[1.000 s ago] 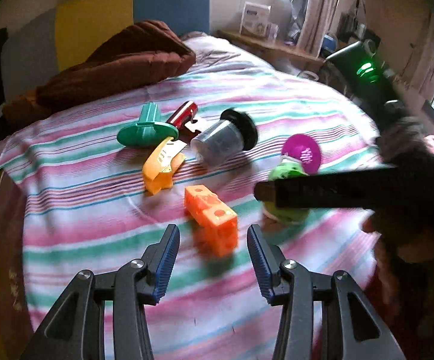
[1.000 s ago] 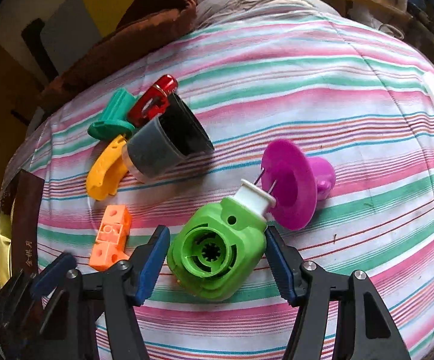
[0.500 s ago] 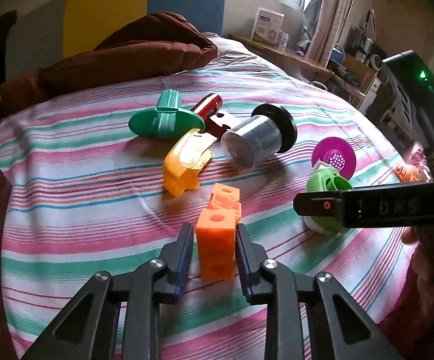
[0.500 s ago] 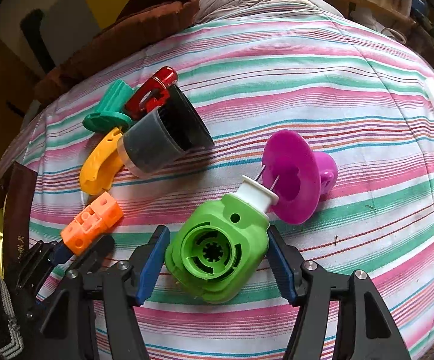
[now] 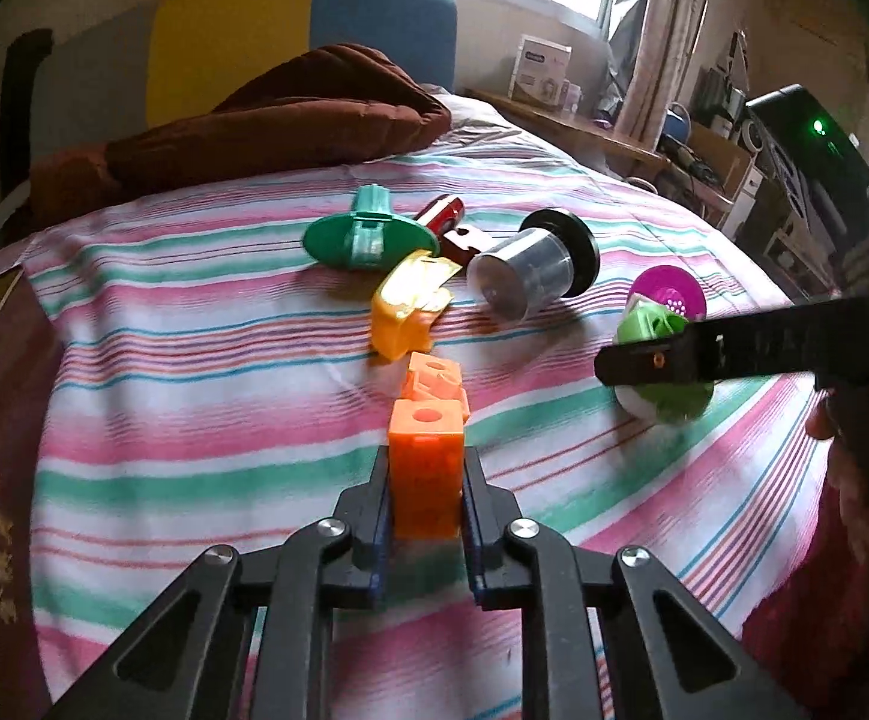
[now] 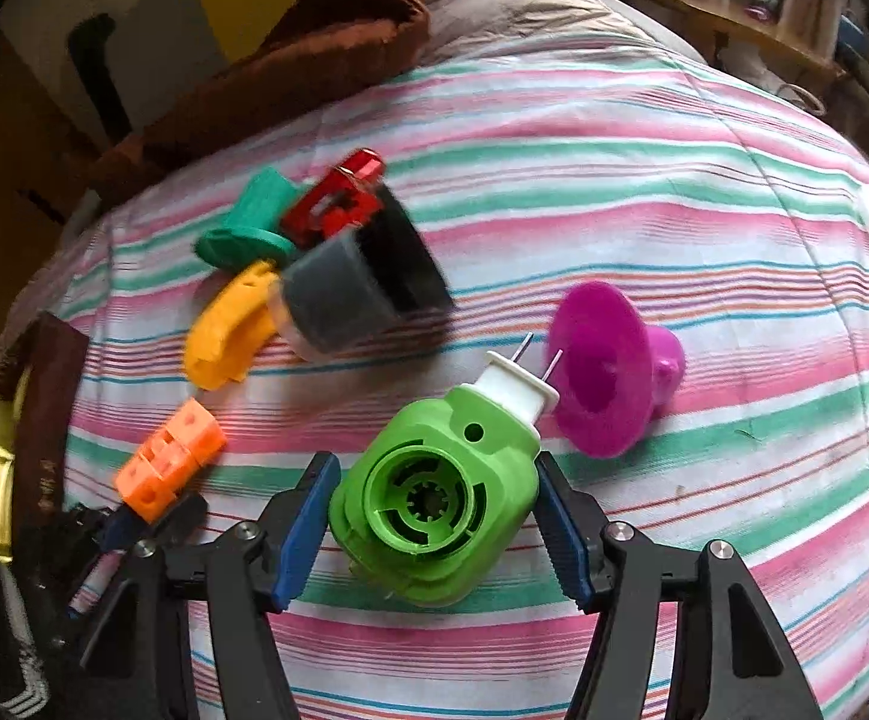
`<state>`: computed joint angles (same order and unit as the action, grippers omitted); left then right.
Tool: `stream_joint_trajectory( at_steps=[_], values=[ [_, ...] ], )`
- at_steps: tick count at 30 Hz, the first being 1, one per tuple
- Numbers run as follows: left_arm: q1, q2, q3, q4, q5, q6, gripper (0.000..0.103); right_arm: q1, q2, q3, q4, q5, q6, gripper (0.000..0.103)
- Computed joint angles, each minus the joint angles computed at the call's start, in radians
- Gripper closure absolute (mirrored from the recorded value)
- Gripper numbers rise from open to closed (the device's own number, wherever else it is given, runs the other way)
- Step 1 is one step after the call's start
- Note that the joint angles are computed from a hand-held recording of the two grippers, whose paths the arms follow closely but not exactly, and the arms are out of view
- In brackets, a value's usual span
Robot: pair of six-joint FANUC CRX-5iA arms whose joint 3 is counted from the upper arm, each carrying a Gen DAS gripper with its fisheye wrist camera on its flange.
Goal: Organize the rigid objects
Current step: 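Grasp the orange block with the left tool, carry it into the tray, release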
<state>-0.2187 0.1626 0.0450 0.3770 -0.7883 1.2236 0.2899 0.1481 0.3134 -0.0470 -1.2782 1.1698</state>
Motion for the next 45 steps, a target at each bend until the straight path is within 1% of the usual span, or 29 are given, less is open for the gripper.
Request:
stream_joint_trajectory(
  at_steps=[5, 9, 11, 15, 19, 23, 28, 33, 36, 38, 40, 43, 45],
  values=[
    [0.021, -0.047, -0.067, 0.031, 0.027, -0.009, 0.085, -0.002, -0.003, 0.009, -0.043, 0.007, 0.062, 0.038],
    [0.031, -0.076, -0.085, 0.018, 0.019, 0.016, 0.085, -0.005, -0.010, 0.005, -0.063, 0.008, 0.083, 0.038],
    [0.041, -0.102, -0.122, 0.066, 0.030, -0.030, 0.085, -0.005, 0.003, 0.014, -0.056, 0.001, 0.088, 0.038],
    [0.054, -0.146, -0.171, 0.114, 0.041, -0.104, 0.085, 0.003, 0.001, 0.011, -0.050, -0.012, 0.088, 0.038],
    [0.071, -0.178, -0.204, 0.145, 0.036, -0.124, 0.085, 0.015, 0.014, 0.013, -0.049, 0.007, 0.089, 0.038],
    [0.098, -0.224, -0.249, 0.195, 0.030, -0.165, 0.085, 0.023, 0.016, 0.014, -0.044, 0.003, 0.105, 0.038],
    [0.157, -0.282, -0.296, 0.264, -0.004, -0.218, 0.085, 0.032, 0.018, 0.012, -0.035, 0.001, 0.119, 0.038],
    [0.249, -0.326, -0.330, 0.309, -0.049, -0.188, 0.085, 0.044, 0.022, 0.010, -0.023, 0.002, 0.124, 0.038],
    [0.296, -0.336, -0.328, 0.307, -0.065, -0.161, 0.085, 0.051, 0.025, 0.008, -0.011, 0.003, 0.116, 0.038],
    [0.327, -0.346, -0.343, 0.349, -0.065, -0.190, 0.085, 0.051, 0.022, 0.004, -0.009, 0.009, 0.111, 0.038],
    [0.347, -0.354, -0.327, 0.302, -0.055, -0.158, 0.085, 0.052, 0.023, 0.002, -0.006, 0.011, 0.105, 0.038],
    [0.395, -0.352, -0.336, 0.358, -0.069, -0.171, 0.085, 0.053, 0.027, 0.003, 0.000, 0.004, 0.098, 0.038],
    [0.421, -0.342, -0.309, 0.306, -0.069, -0.128, 0.085, 0.054, 0.027, 0.001, 0.005, 0.004, 0.096, 0.038]
  ],
)
